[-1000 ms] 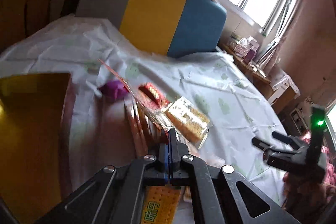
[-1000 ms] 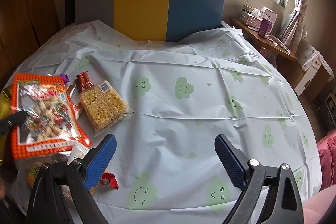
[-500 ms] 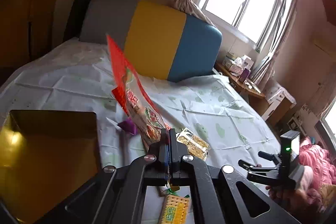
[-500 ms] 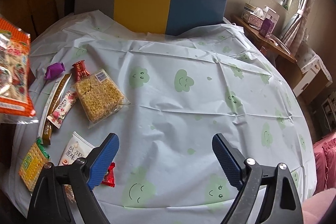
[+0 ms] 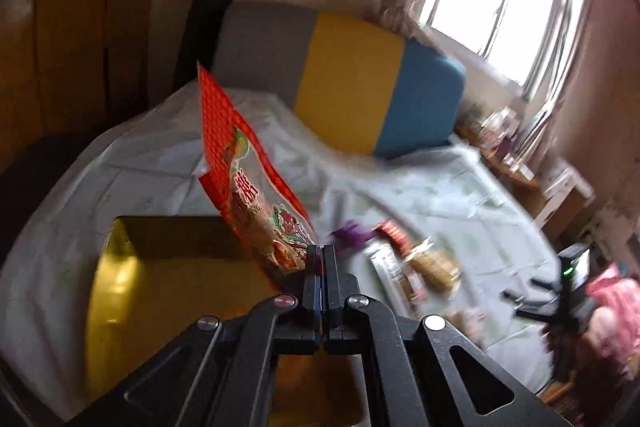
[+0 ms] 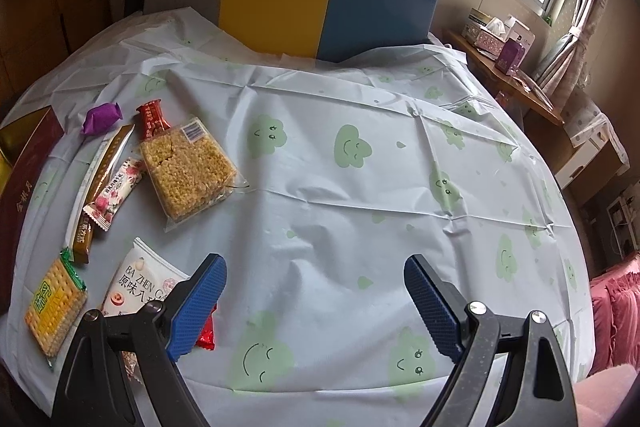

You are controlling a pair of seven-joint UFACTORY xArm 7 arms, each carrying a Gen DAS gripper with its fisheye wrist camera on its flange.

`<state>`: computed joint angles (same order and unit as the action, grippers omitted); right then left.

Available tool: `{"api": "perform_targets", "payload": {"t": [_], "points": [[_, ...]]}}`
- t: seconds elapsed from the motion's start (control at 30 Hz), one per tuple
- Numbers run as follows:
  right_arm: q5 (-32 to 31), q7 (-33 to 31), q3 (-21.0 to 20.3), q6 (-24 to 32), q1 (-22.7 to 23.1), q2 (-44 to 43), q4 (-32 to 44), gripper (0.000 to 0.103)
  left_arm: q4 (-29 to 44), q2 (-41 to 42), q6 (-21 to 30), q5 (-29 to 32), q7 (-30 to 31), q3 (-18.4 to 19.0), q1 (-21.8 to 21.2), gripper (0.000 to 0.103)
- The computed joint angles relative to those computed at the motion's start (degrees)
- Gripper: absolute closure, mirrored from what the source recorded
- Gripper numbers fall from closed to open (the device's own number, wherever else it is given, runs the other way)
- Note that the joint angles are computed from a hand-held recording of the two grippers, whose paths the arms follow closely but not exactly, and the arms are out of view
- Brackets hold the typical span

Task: Organize snacks
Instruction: 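Lower the snack bag into the gold tin and open the left gripper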

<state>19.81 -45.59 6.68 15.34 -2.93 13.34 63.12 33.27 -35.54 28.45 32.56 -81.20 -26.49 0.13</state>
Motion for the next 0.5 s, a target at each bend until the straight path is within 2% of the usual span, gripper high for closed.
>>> {"api": "perform_targets", "payload": {"t": [0.07,0.1,0.2,0.27,0.3,0.33,0.37,0.4,0.5], "points": [[-0.5,0.6,-0.3,-0.3,0.3,0.0,-0.1,0.011,0.2,1.6,2.8,-0.8,0.7,0.4,-0.2,0.103],[-0.8,0.9,-0.4,-0.2,0.3,0.0,-0.1,0.011,0.0,3.0,2.5,-1.1,1.1,1.1,-0.6,0.103],[-1.4,1.8,-0.6,-0.4,0.5,0.0,-0.1,0.011,-0.4,7.2,-1.3,0.9,-2.2,1.3,0.8,0.102],[-2.0,2.5,-0.8,-0.2,0.6,0.1,0.0,0.011,0.7,10.6,-4.0,3.8,-5.9,-0.8,3.7,0.101],[-2.3,2.8,-0.9,-0.2,0.6,0.2,0.1,0.011,0.8,12.5,-7.2,5.9,-8.3,0.2,3.3,0.101],[-2.7,3.3,-1.0,-0.2,0.8,0.3,0.1,0.011,1.4,13.8,-8.3,8.9,-11.3,0.5,3.0,0.101],[-3.1,3.7,-1.1,-0.3,0.8,0.3,0.1,0.011,2.3,14.2,-6.9,9.7,-12.3,-1.5,4.4,0.101],[-3.2,4.0,-1.1,-0.3,0.8,0.4,0.2,0.011,3.4,15.2,-4.9,10.9,-13.1,-2.1,4.0,0.101],[-4.0,4.6,-1.2,-0.2,0.8,0.5,0.3,0.011,4.7,17.1,-3.6,13.8,-15.7,-2.4,2.2,0.101]]}}
